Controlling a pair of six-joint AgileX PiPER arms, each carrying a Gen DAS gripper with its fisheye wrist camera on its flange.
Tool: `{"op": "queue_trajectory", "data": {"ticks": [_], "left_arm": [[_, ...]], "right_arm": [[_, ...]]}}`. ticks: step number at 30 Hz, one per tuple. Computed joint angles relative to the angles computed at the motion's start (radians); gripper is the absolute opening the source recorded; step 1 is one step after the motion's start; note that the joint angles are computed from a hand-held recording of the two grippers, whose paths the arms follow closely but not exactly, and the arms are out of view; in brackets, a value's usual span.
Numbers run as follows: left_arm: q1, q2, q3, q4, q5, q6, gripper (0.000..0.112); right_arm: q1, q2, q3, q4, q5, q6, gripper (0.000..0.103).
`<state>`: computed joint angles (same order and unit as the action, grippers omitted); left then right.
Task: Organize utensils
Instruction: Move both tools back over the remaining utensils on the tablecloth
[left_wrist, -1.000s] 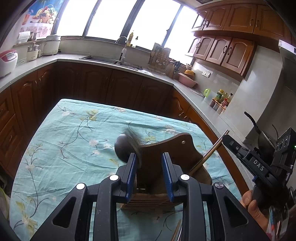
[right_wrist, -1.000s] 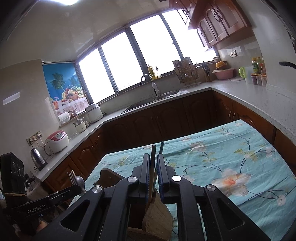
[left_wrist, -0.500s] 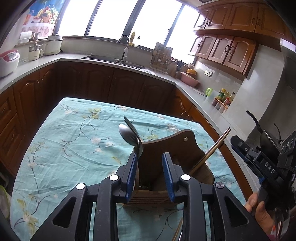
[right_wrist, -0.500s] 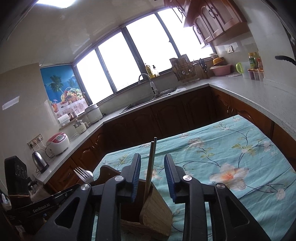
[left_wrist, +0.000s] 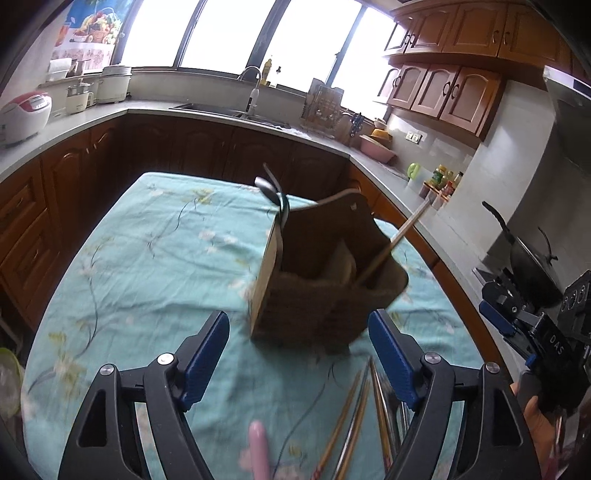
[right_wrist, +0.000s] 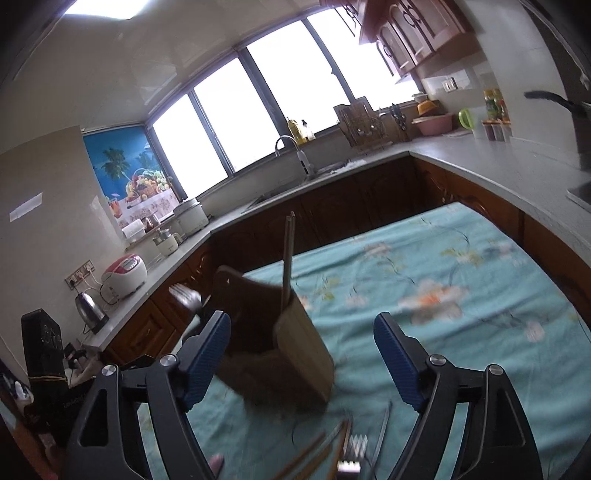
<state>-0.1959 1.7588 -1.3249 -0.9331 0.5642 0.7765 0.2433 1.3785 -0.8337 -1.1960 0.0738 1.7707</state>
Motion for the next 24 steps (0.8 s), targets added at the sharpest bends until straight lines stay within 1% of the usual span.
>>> {"op": "queue_trajectory", "data": {"ticks": [3, 4, 6, 8, 10, 15, 18, 21, 24], "left_arm": [[0.021, -0.07, 0.087, -0.019, 0.015, 0.029, 0.078], [0.027, -0.092, 0.114, -0.02, 0.019, 0.033, 0.078], [0.034, -0.132, 0.154, -0.017, 0.027, 0.036, 0.078], [0.04, -0.178, 0.203, -0.01, 0.029, 0.041, 0.078], [0.041, -0.218, 0.242, 0.002, 0.031, 0.04, 0.078], [0.041, -0.285, 0.309, 0.032, 0.043, 0.03, 0.078], [0.04, -0.334, 0.357, 0.057, 0.033, 0.024, 0.078], [0.043, -0.36, 0.387, 0.068, 0.04, 0.017, 0.078], [0.035, -0.375, 0.407, 0.094, 0.03, 0.003, 0.078]], "right_arm": [[0.017, -0.064, 0.061, 0.081, 0.023, -0.059, 0.083], [0.026, -0.086, 0.081, 0.083, 0.034, -0.054, 0.083], [0.058, -0.127, 0.112, 0.123, 0.076, -0.072, 0.084], [0.076, -0.171, 0.149, 0.173, 0.092, -0.11, 0.084], [0.125, -0.202, 0.17, 0.171, 0.144, -0.087, 0.084], [0.2, -0.257, 0.22, 0.208, 0.209, -0.093, 0.084], [0.268, -0.284, 0.248, 0.198, 0.267, -0.058, 0.084], [0.343, -0.314, 0.283, 0.168, 0.329, -0.002, 0.084], [0.416, -0.339, 0.319, 0.147, 0.389, 0.062, 0.084]]}}
